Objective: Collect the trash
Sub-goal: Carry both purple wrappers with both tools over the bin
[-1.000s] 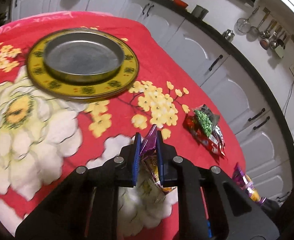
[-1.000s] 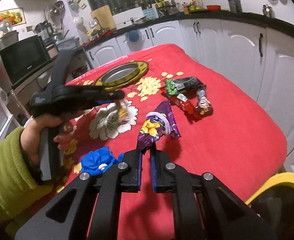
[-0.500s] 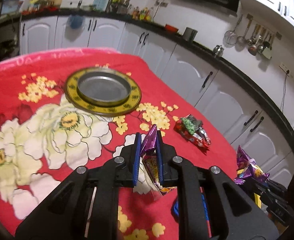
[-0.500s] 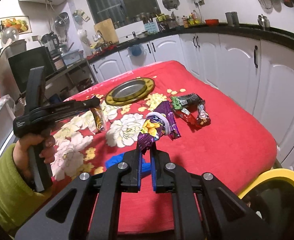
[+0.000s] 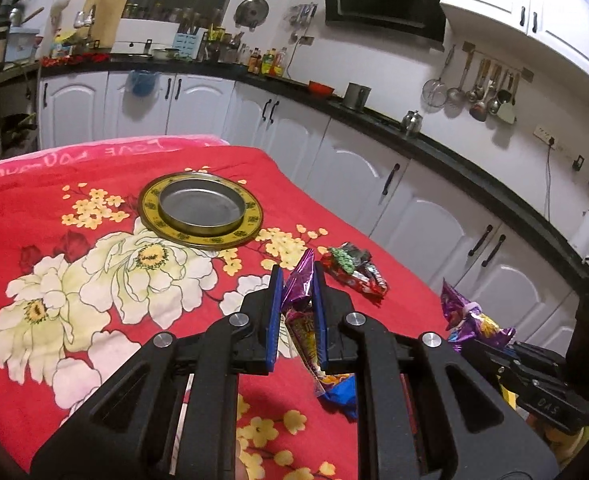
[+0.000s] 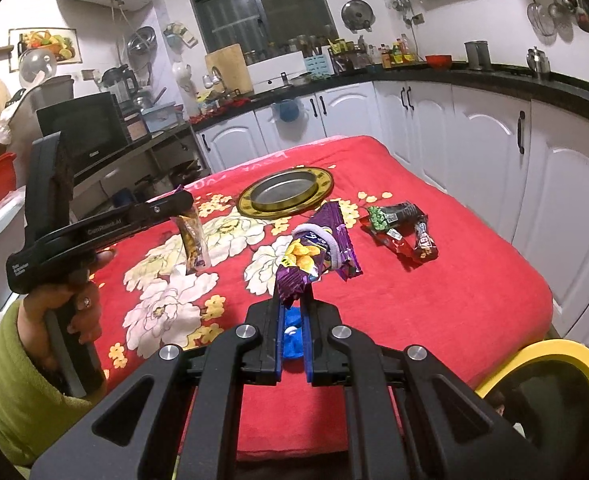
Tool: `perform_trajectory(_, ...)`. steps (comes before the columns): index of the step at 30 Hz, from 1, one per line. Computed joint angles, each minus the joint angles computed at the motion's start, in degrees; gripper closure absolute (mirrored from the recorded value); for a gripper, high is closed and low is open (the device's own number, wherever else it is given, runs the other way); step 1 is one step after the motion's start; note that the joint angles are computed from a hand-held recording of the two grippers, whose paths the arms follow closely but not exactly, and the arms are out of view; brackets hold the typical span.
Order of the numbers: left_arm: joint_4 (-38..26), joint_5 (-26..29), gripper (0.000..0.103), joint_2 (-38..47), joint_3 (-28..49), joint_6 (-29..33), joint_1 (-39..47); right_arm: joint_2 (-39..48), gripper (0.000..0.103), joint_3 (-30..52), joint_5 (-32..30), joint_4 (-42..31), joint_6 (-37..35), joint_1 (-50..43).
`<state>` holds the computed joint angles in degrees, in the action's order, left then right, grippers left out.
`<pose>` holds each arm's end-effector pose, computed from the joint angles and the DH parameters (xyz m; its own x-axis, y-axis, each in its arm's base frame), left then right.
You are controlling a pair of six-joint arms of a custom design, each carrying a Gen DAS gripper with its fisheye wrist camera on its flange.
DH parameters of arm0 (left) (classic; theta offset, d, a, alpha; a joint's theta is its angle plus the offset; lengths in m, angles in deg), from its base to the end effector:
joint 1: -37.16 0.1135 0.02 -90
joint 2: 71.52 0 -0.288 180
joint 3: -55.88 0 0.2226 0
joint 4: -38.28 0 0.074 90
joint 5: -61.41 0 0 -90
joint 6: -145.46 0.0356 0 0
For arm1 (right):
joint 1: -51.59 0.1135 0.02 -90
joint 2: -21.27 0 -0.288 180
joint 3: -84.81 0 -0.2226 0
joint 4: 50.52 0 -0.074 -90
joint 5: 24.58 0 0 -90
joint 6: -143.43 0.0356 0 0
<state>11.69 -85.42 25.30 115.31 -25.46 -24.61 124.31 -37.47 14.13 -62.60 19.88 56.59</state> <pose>0.1549 -0.2256 0.1803 -0.3716 -0.4501 -0.8120 -0.3711 0.8737 -0.3145 0.2898 0.0532 0.1547 -0.4378 -0.3853 -0.8123 -0.8583 0.4481 0.2501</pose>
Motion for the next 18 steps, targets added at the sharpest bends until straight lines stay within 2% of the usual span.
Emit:
perform_trajectory(9, -3.95, -3.08, 0.094, 1.31, 3.7, -1.7, -4.3, -2.19, 0.096, -0.35, -2.04, -2.97, -2.19, -3.12)
perform_trajectory(18, -3.58, -4.03, 0.094, 3.0, 7.76, 2.39, -6.17, -3.74, 0.096, -1.0, -3.46, -5.04, -4.49, -6.82)
